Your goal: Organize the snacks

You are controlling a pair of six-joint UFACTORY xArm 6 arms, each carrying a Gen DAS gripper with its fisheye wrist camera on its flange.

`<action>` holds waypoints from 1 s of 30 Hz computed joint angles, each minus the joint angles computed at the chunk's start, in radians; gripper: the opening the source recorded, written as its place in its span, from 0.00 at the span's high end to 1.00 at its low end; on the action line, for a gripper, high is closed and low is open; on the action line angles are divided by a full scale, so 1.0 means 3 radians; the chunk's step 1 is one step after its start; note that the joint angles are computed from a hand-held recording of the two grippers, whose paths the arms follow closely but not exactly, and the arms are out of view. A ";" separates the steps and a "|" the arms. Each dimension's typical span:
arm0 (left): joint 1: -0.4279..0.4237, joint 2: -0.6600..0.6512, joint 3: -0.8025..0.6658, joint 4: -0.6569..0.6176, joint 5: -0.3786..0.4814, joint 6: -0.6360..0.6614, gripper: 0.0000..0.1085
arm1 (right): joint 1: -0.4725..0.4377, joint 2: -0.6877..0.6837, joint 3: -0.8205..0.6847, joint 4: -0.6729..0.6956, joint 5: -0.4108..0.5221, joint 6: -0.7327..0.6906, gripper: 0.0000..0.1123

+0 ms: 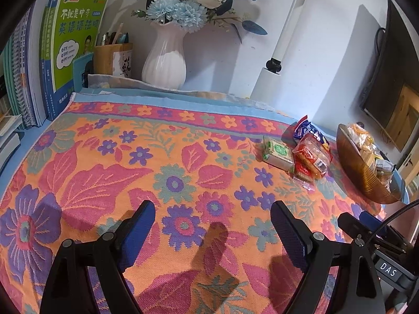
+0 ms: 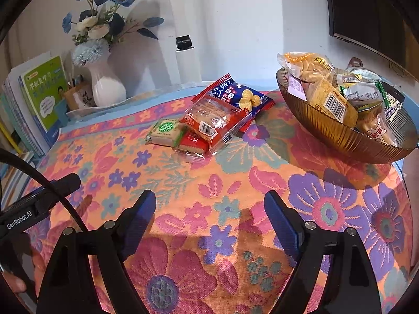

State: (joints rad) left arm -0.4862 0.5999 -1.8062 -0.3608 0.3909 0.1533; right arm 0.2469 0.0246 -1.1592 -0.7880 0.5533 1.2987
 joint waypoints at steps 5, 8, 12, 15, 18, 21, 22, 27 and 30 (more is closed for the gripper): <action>-0.0004 -0.0001 0.0001 0.0002 -0.0004 0.0006 0.19 | 0.0013 0.0014 -0.0019 -0.0019 0.0025 -0.0015 0.24; -0.0005 0.0004 -0.0013 -0.0043 0.0019 0.0057 0.19 | 0.0012 0.0011 -0.0015 -0.0022 0.0024 -0.0014 0.24; -0.0005 0.0006 -0.0019 -0.0066 0.0036 0.0068 0.19 | 0.0013 0.0015 -0.0020 0.0015 0.0034 -0.0037 0.24; -0.0006 -0.0001 -0.0009 -0.0091 0.0025 0.0085 0.19 | 0.0016 0.0018 -0.0024 0.0001 0.0049 -0.0030 0.24; -0.0007 -0.0002 -0.0013 -0.0117 0.0041 0.0112 0.19 | 0.0014 0.0018 -0.0022 0.0003 0.0048 -0.0035 0.24; -0.0011 -0.0012 0.0006 -0.0107 0.0018 0.0107 0.19 | 0.0014 0.0019 -0.0022 0.0001 0.0043 -0.0032 0.24; -0.0012 -0.0014 0.0009 -0.0105 0.0014 0.0104 0.19 | 0.0014 0.0019 -0.0022 0.0001 0.0043 -0.0032 0.24; -0.0011 -0.0010 0.0003 -0.0101 0.0017 0.0102 0.19 | 0.0015 0.0016 -0.0017 -0.0013 0.0040 -0.0018 0.24; -0.0012 -0.0012 0.0007 -0.0098 0.0016 0.0103 0.19 | 0.0014 0.0016 -0.0016 -0.0011 0.0032 -0.0030 0.24</action>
State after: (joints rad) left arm -0.4899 0.5963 -1.8041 -0.3903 0.3957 0.1841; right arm 0.2511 0.0296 -1.1641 -0.7913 0.5628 1.2898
